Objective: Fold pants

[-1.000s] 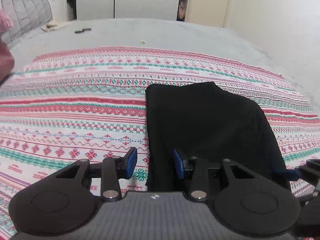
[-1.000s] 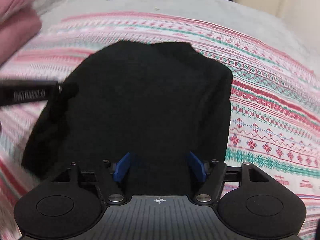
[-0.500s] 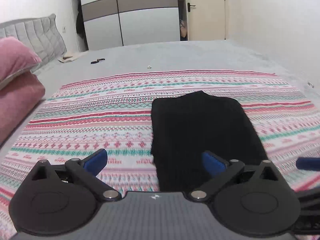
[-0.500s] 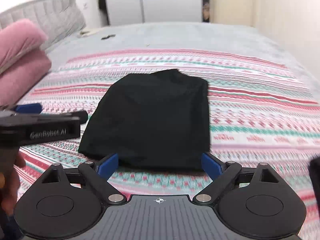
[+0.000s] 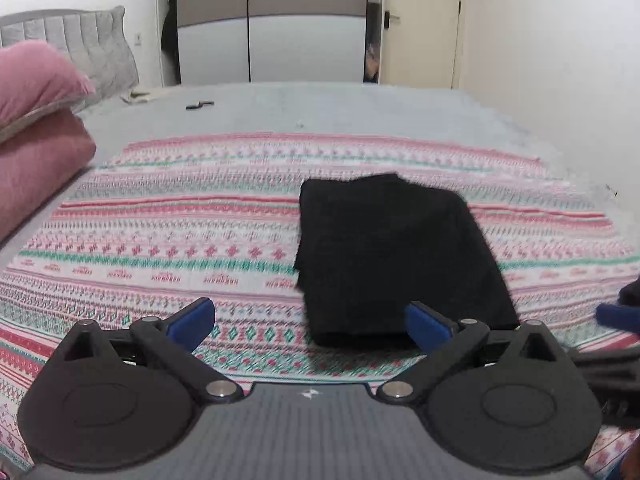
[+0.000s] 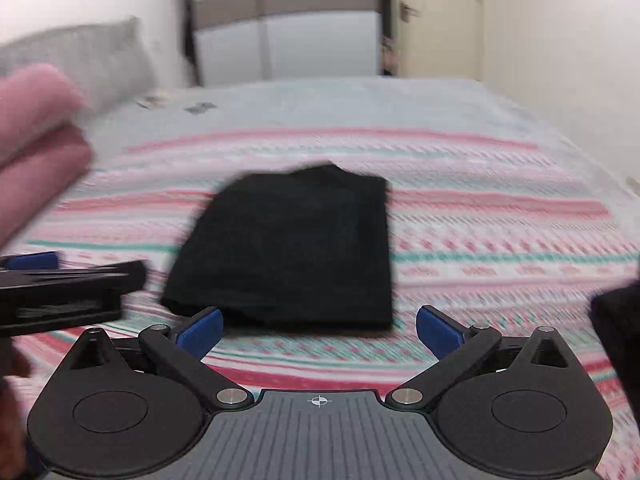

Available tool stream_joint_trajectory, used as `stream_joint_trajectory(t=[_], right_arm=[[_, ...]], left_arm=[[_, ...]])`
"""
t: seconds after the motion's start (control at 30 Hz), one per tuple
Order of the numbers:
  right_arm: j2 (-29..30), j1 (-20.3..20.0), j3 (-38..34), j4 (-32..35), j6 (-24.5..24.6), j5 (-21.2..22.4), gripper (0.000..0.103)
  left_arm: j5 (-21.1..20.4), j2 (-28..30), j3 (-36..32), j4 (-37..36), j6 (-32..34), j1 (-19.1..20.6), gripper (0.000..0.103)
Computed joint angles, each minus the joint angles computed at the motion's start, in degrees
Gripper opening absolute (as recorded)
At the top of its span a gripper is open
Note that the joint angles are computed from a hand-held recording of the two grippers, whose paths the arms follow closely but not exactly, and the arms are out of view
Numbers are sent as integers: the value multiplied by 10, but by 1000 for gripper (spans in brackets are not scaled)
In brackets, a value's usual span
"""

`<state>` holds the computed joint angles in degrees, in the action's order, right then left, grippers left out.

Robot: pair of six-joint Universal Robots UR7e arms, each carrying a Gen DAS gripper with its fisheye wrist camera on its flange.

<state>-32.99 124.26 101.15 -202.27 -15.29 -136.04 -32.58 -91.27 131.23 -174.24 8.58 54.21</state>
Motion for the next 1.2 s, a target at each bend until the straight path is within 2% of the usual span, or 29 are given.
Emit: stream_joint_trajectory(t=[0.17, 0.27, 0.43, 0.77, 0.97, 1.2], right_arm=[[-3, -5, 7, -42, -12, 6, 103], [-3, -1, 15, -63, -9, -8, 103], [-14, 2, 26, -49, 23, 3, 103], [2, 10, 13, -53, -17, -21, 103], [4, 8, 11, -44, -21, -34, 103], [15, 10, 3, -49, -39, -47, 103]], left_arm=[[3, 0, -3, -1, 8, 7, 103], [-1, -3, -2, 8, 9, 7, 103], [4, -2, -1, 32, -3, 7, 103], [-7, 0, -4, 43, -17, 12, 103], [-19, -1, -10, 71, -29, 16, 103], [-7, 6, -10, 53, -25, 17, 103]])
